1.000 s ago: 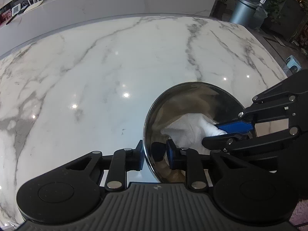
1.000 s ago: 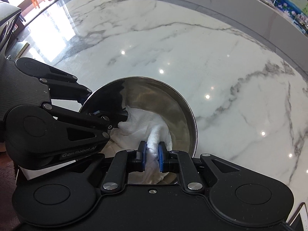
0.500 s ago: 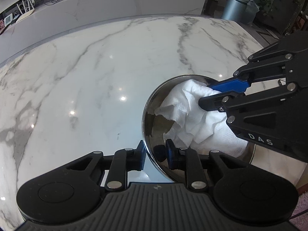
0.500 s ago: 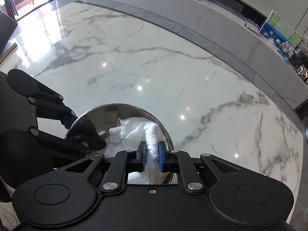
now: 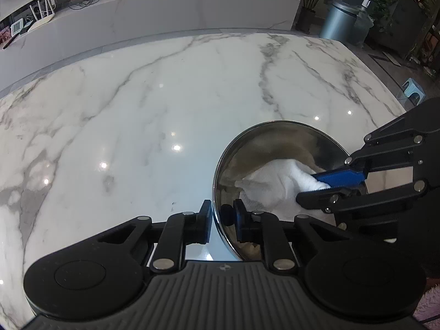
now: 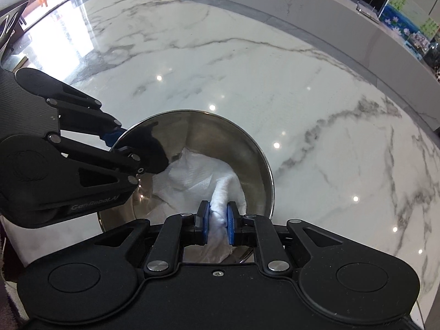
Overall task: Clean bowl
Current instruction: 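Keep wiping the bowl bottom and wall with the right gripper while the left gripper holds the rim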
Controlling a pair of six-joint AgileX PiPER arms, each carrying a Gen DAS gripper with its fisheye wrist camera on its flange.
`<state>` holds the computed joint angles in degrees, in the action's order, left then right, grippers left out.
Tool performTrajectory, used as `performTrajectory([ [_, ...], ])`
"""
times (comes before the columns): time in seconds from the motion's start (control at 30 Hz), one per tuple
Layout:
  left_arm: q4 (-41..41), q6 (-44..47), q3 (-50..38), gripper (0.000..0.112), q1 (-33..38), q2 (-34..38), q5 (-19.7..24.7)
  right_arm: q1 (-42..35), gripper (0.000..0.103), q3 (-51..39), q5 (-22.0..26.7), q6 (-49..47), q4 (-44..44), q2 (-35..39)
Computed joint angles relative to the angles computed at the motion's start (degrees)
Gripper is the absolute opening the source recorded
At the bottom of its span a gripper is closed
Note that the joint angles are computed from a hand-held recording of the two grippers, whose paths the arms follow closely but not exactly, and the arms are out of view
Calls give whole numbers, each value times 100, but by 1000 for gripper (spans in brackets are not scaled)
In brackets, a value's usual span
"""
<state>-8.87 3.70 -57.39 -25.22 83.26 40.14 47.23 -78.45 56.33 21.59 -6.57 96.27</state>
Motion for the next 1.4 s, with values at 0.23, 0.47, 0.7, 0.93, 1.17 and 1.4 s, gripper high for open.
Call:
performTrajectory([
  [0.23,42,-188,-57,15,-8,35,81,-17,12,59,-114,-68,327,-20],
  [0.47,-116,-252,-153,20,67,53,519,28,12,40,-83,0,266,-14],
  [0.7,10,-148,-71,21,-15,-7,446,44,11,-10,-12,4,191,2],
  [0.93,76,74,-47,21,-70,-54,406,233,11,-221,204,250,-441,95],
  [1.17,175,157,-14,21,-133,-51,275,357,11,-441,150,412,-1011,43],
  [1.4,170,320,52,21,-170,-93,181,192,11,-506,81,309,-905,238],
])
